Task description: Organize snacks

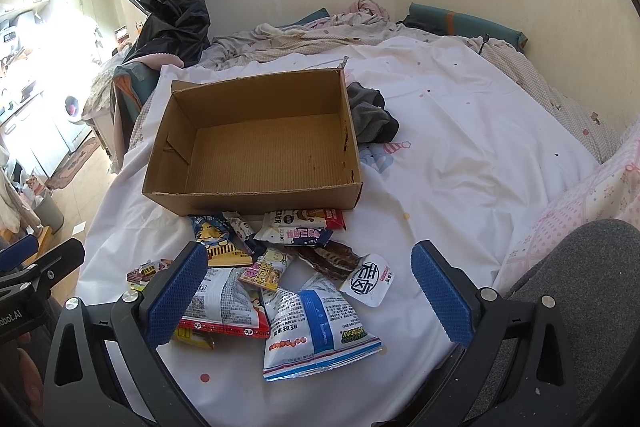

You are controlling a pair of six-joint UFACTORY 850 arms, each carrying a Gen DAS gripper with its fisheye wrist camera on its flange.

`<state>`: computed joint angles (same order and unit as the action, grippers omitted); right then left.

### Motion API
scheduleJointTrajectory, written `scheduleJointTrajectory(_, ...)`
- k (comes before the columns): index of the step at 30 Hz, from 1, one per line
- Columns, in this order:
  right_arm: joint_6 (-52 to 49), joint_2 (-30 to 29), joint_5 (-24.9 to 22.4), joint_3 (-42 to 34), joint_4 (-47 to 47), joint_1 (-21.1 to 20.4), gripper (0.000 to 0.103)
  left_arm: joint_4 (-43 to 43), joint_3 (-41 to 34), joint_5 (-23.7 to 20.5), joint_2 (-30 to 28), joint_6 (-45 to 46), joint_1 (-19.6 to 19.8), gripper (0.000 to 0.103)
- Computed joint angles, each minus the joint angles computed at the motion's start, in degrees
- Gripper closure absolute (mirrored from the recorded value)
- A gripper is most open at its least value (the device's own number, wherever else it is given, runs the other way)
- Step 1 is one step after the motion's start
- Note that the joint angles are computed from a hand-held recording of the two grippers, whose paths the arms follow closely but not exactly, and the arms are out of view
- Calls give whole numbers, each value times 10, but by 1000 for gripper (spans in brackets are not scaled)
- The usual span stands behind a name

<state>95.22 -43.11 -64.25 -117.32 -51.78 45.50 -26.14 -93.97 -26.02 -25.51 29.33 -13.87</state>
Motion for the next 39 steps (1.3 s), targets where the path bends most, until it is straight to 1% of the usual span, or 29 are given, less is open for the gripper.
scheduleJointTrajectory(14, 0, 1, 5, 2, 10, -3, 0, 6, -3, -2, -2, -4, -1, 0)
scheduleJointTrajectory(16, 0, 5, 15, 7, 17, -5, 0, 3, -2, -1, -1, -2, -1, 0)
scheduleJointTrajectory(18, 8, 24, 50, 30, 36, -14, 0, 6, -2, -1, -1, -5, -1, 0)
scheduleJointTrajectory(20, 26, 54, 102, 66, 80, -32, 0, 15, -4, -6, -3, -16, -2, 0)
scheduleJointTrajectory(21, 35, 65, 120, 80, 97, -40, 0, 15, -5, -7, -4, -19, -2, 0)
scheduleJointTrajectory(22, 43, 80, 153, 102, 127, -53, 0, 13, -5, -8, -6, -20, -1, 0)
scheduleJointTrajectory(24, 17, 85, 176, 111, 188, -69, 0, 6, -9, -12, -9, -23, 1, 0)
scheduleJointTrajectory(28, -95, 69, 191, 107, 364, -99, 0, 4, -16, -23, -16, -29, 3, 0)
scheduleJointTrajectory(31, -158, 51, 184, 102, 443, -110, 0, 5, -24, -33, -21, -34, 5, 0)
scheduleJointTrajectory(32, -165, 48, 185, 105, 461, -114, 4, 6, -25, -36, -22, -37, 6, 0)
scheduleJointTrajectory(33, -170, 46, 185, 109, 475, -118, 11, 8, -28, -38, -23, -40, 7, 0)
scheduleJointTrajectory(35, -187, 41, 188, 115, 512, -127, 18, 8, -33, -45, -26, -47, 9, 0)
scheduleJointTrajectory(39, -240, 28, 195, 109, 571, -136, 18, 12, -39, -54, -31, -60, 10, 0)
